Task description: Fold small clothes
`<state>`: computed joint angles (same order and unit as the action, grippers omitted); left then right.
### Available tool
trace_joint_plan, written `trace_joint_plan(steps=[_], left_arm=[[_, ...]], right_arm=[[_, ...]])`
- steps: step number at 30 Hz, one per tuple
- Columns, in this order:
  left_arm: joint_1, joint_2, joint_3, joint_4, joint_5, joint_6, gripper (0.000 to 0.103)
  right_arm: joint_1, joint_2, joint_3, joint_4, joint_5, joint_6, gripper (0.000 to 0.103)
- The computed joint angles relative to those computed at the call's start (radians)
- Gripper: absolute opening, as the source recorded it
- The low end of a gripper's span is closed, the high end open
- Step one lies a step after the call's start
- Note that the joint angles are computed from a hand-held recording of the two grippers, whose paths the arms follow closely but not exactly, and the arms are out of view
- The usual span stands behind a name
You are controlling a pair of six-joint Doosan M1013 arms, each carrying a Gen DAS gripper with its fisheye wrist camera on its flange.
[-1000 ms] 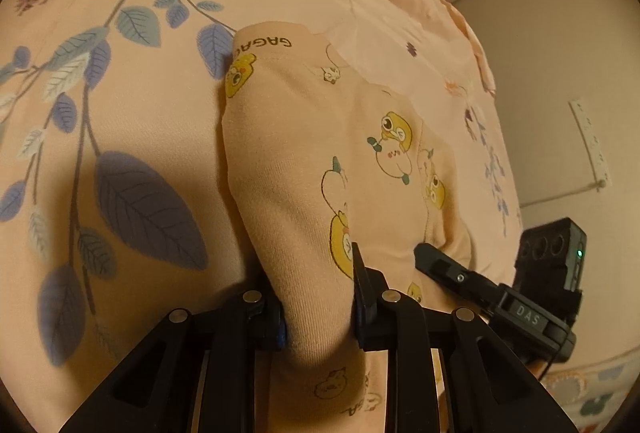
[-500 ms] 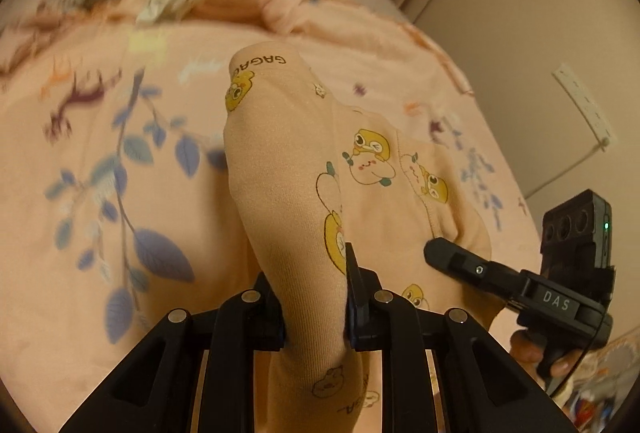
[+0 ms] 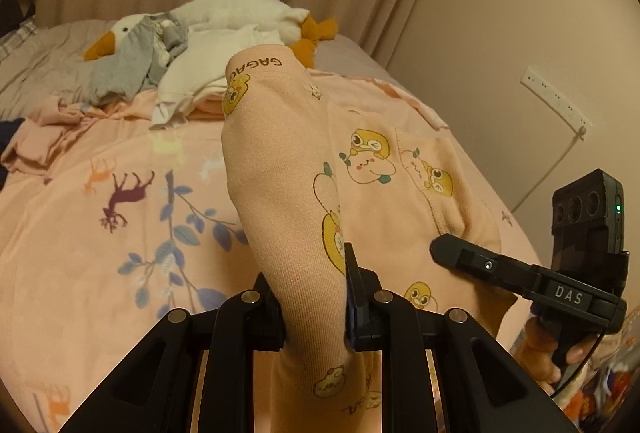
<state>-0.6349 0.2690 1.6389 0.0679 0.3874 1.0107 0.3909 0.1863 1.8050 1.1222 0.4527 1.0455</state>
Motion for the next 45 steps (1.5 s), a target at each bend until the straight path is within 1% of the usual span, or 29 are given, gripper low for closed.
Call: trace_joint_plan(steps=[3,6,10,12,14,17,18,22,25,26,28,30,34,37,38,40,42,44,45], left_arm=[[0.006,-0.013,0.011,0.024,-0.009,-0.005,0.020],[0.009,-0.029,0.024,0.088,-0.018,-0.033,0.020],[0.020,-0.049,0.037,0.096,-0.012,-0.041,0.020],[0.026,-0.061,0.046,0.096,-0.015,-0.046,0.020],[0.030,-0.071,0.053,0.124,-0.014,-0.069,0.020],[0.036,-0.076,0.055,0.192,-0.009,-0.103,0.020],[0.039,-0.075,0.052,0.194,-0.002,-0.103,0.020],[0.071,-0.069,0.044,0.115,0.000,-0.041,0.020],[0.088,-0.064,0.044,0.089,0.011,-0.036,0.020],[0.091,-0.062,0.046,0.095,0.013,-0.044,0.020],[0.093,-0.055,0.049,0.161,0.018,-0.098,0.020],[0.091,-0.041,0.043,0.214,0.045,-0.123,0.020],[0.094,-0.005,0.028,0.243,0.086,-0.142,0.020],[0.104,0.021,0.035,0.216,0.080,-0.148,0.020],[0.108,0.032,0.035,0.190,0.081,-0.125,0.020],[0.113,0.057,0.031,0.133,0.095,-0.068,0.020],[0.122,0.082,0.032,0.072,0.093,-0.007,0.020],[0.137,0.107,0.024,-0.013,0.108,0.061,0.020],[0.149,0.122,0.019,-0.082,0.121,0.110,0.020]], right_arm=[[0.003,0.008,-0.016,0.010,0.013,-0.020,0.020],[0.008,0.014,-0.028,0.031,0.026,-0.037,0.020],[0.015,0.027,-0.042,0.081,0.043,-0.075,0.020],[0.020,0.032,-0.053,0.085,0.053,-0.085,0.020],[0.028,0.040,-0.068,0.077,0.062,-0.088,0.020],[0.042,0.056,-0.098,0.043,0.065,-0.066,0.020],[0.046,0.063,-0.110,0.037,0.068,-0.065,0.020],[0.056,0.092,-0.151,0.011,0.071,-0.045,0.020],[0.062,0.119,-0.185,-0.025,0.092,0.001,0.020],[0.065,0.129,-0.197,-0.039,0.100,0.017,0.020],[0.070,0.150,-0.218,-0.067,0.111,0.042,0.020],[0.077,0.168,-0.237,-0.106,0.113,0.073,0.020],[0.095,0.203,-0.267,-0.250,0.102,0.181,0.020],[0.103,0.234,-0.287,-0.361,0.110,0.285,0.020],[0.106,0.246,-0.293,-0.412,0.117,0.336,0.020],[0.108,0.264,-0.298,-0.459,0.132,0.373,0.020],[0.110,0.286,-0.303,-0.512,0.149,0.423,0.020],[0.108,0.308,-0.311,-0.534,0.172,0.457,0.020],[0.106,0.323,-0.316,-0.544,0.193,0.480,0.020]])
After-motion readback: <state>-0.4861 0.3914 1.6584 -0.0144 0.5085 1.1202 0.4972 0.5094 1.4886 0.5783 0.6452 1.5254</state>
